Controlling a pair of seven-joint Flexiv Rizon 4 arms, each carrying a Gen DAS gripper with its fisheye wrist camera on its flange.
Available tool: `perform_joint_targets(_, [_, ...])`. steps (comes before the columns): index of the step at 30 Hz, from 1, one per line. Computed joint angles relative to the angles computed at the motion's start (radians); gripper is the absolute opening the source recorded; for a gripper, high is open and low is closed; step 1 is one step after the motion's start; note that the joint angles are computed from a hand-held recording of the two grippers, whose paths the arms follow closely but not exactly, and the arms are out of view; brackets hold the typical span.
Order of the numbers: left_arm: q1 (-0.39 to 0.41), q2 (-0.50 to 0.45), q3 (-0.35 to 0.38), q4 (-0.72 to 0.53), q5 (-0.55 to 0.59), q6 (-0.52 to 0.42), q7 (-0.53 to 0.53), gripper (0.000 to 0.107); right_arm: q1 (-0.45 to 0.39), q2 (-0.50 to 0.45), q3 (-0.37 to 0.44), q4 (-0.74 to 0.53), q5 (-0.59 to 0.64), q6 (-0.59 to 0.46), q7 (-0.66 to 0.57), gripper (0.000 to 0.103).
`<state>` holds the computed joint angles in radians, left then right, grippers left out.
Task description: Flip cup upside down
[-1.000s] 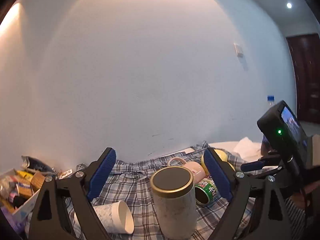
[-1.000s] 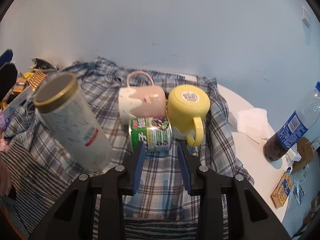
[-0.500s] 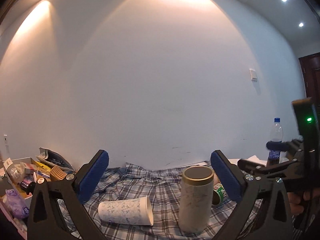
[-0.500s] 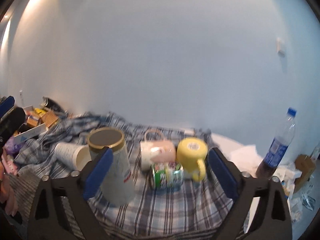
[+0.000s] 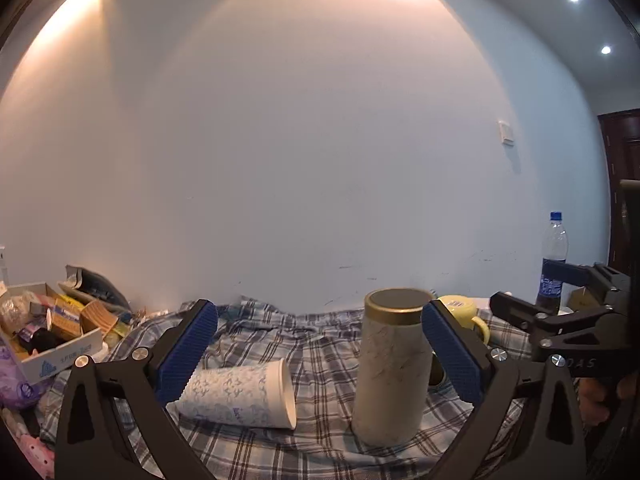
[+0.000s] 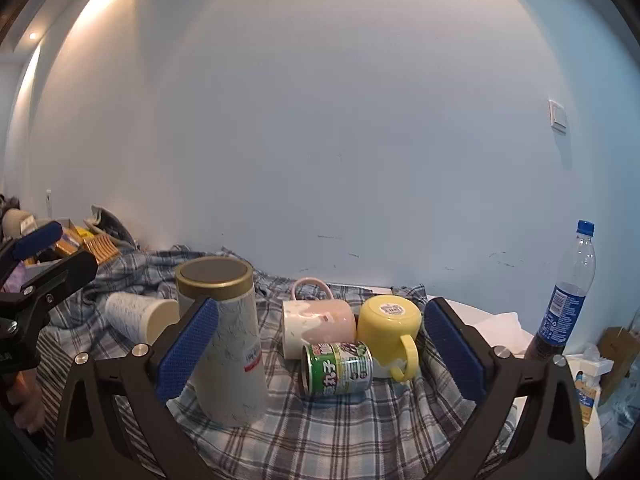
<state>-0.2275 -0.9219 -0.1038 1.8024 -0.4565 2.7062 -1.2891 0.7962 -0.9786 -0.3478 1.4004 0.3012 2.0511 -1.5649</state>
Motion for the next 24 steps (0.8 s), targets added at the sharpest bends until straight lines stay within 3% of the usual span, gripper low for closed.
perform_joint_targets(3, [0.006,0.020,-0.014,0.015,-0.040,-0.061,-0.008,0.103,-0.004,0.008,0.020,0.019,-0.024,0.020,-0.018,0.102])
perform_joint_targets(7, [0.016,0.019,-0.007,0.024,-0.021,-0.056,-0.065,0.103,0.027,-0.005,-0.014,0.014,0.007,0.006,-0.045,0.102])
perform_joint_targets(19, [-0.026,0.006,0.013,0.002,-0.073,-0.048,0.021,0.103,-0.003,-0.009,-0.008,0.001,-0.017,-0.051,0.091,0.102])
perform_joint_targets(24, [-0.033,0.003,0.014,-0.003,-0.099,-0.050,0.032,0.103,0.058,-0.034,-0.103,0.004,0.039,-0.035,0.118,0.102])
